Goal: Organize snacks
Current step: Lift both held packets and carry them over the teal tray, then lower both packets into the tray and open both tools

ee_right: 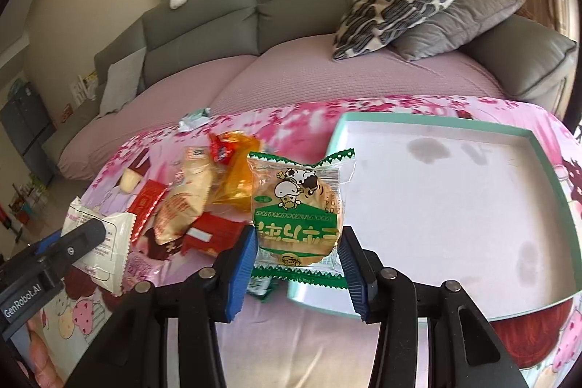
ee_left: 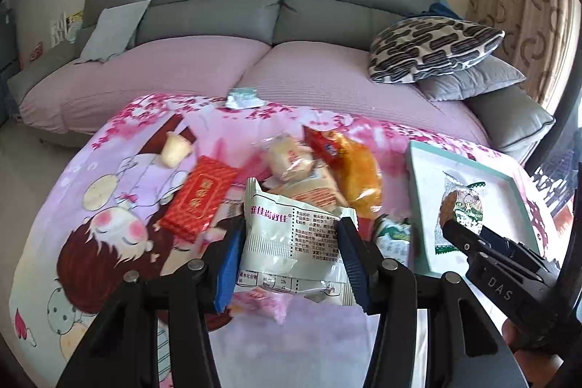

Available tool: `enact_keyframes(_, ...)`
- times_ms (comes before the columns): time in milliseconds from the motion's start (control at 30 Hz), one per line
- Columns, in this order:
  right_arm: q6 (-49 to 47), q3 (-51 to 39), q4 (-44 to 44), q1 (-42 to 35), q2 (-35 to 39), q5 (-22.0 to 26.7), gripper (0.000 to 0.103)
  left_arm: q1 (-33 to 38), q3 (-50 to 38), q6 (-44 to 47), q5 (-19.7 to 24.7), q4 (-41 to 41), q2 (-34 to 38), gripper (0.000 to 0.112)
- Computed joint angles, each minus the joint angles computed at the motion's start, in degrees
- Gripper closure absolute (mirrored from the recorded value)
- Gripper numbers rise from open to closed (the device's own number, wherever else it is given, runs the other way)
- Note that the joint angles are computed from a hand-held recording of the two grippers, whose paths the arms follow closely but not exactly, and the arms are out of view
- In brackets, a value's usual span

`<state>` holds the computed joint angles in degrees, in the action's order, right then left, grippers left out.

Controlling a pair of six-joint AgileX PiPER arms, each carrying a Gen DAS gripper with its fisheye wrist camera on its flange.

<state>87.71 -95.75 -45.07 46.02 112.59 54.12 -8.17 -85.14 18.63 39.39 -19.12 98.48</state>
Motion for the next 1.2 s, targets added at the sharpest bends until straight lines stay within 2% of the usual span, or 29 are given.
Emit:
enact_keyframes(333, 12.5, 19.2, -2.9, -4.1, -13.5, 5.9, 0.055, -12.8, -11.3, -1.1, 2.9, -2.4, 7.0, 0.059)
enact_keyframes(533, 17.5, 26.4, -2.4, -5.7, -18.3, 8.6, 0.055, -18.0, -18.7, -2.8, 5.6, -2.3, 12.6, 0.059)
enact_keyframes(800, 16.8, 28.9, 0.0, -7.7, -19.2, 10.1, 0.054, -22.2, -28.8, -7.0, 9.8, 1.6, 21.5, 0.059)
enact_keyframes(1033, 16.4, 30.3, 1.3, -9.2, -19.3, 9.4, 0.054, -23.4, -37.0, -10.3, 14.8, 4.6, 28.5, 0.059)
enact_keyframes(1200, 14.7, 30.0, 2.6, -10.3, -18.8, 8.6, 0.055, -23.6, -39.9, -11.5, 16.7, 5.4, 30.5, 0.058)
